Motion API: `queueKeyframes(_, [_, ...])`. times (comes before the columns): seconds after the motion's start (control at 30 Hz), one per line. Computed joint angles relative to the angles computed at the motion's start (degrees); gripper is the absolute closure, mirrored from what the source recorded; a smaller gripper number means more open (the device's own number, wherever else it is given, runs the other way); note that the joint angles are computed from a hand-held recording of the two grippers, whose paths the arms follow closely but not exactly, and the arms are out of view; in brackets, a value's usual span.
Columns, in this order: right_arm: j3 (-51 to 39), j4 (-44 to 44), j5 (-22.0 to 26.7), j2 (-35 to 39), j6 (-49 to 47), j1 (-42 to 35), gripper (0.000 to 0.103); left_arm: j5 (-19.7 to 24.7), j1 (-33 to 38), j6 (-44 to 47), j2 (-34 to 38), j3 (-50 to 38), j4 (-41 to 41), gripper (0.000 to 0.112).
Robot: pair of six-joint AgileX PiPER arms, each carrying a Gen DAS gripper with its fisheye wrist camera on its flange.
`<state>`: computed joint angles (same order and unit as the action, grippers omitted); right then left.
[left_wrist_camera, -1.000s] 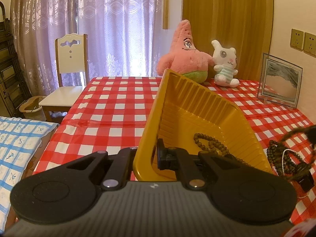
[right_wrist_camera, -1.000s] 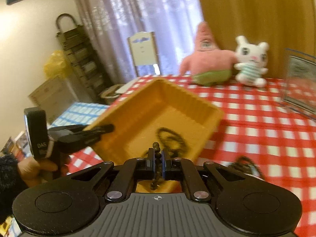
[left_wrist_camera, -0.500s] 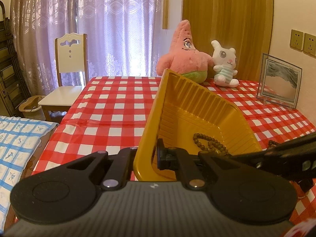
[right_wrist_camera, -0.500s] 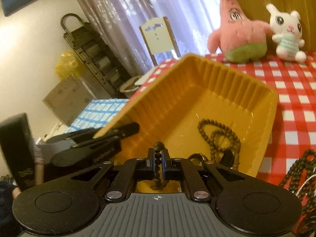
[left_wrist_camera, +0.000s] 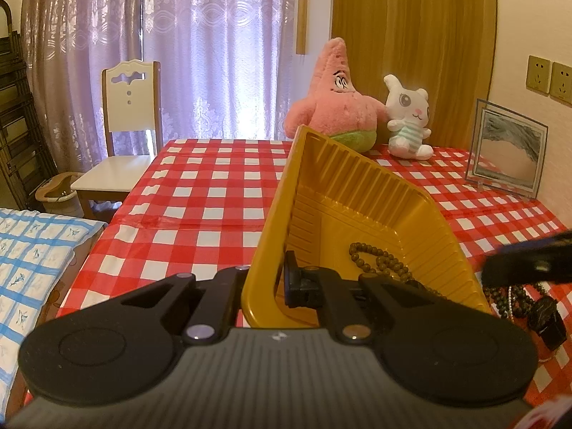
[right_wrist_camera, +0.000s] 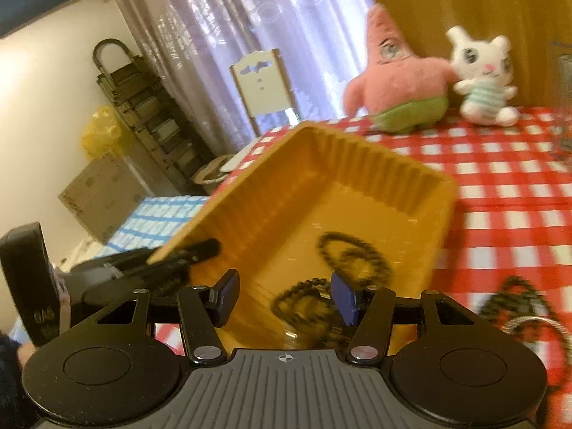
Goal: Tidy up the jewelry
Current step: 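Grasp the black watch band at the pile with the right tool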
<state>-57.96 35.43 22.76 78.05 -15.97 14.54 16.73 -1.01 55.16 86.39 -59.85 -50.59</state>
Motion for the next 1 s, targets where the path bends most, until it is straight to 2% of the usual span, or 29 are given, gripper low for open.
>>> queueKeyframes(0.17, [7.83, -7.26, 4.14, -9.51, 4.89, -5.76, 0.046, 0.02, 0.12, 0.17, -0.07, 0.12, -0.28, 0.106])
queueKeyframes(0.33, [13.98, -16.25, 10.74, -18.35, 10.42, -11.43, 0.046, -0.42, -0.04, -0.80, -0.11, 0.33, 0.79, 0.106])
queueKeyframes(0.5, [17.27, -18.11, 15.83, -23.02, 8.14, -16.85, 0.046, -0.94, -0.47, -3.18, -0.14, 0.48, 2.89, 0.106])
queueKeyframes(0.63, [19.06, -17.84, 16.41, -24.68, 7.46, -18.57, 0.047, -1.48, -1.05, -5.51, -0.28, 0.66, 5.29, 0.106])
queueKeyframes(0.73, [19.31, -20.09, 15.95, -24.69, 10.08, -16.89, 0.047, -1.69, -1.31, -6.65, -0.36, 0.73, 6.43, 0.106])
queueKeyframes(1.0, [17.76, -26.82, 11.91, -19.41, 15.50, -12.11, 0.047, -1.88, -1.34, -6.05, -0.39, 0.86, 5.74, 0.106])
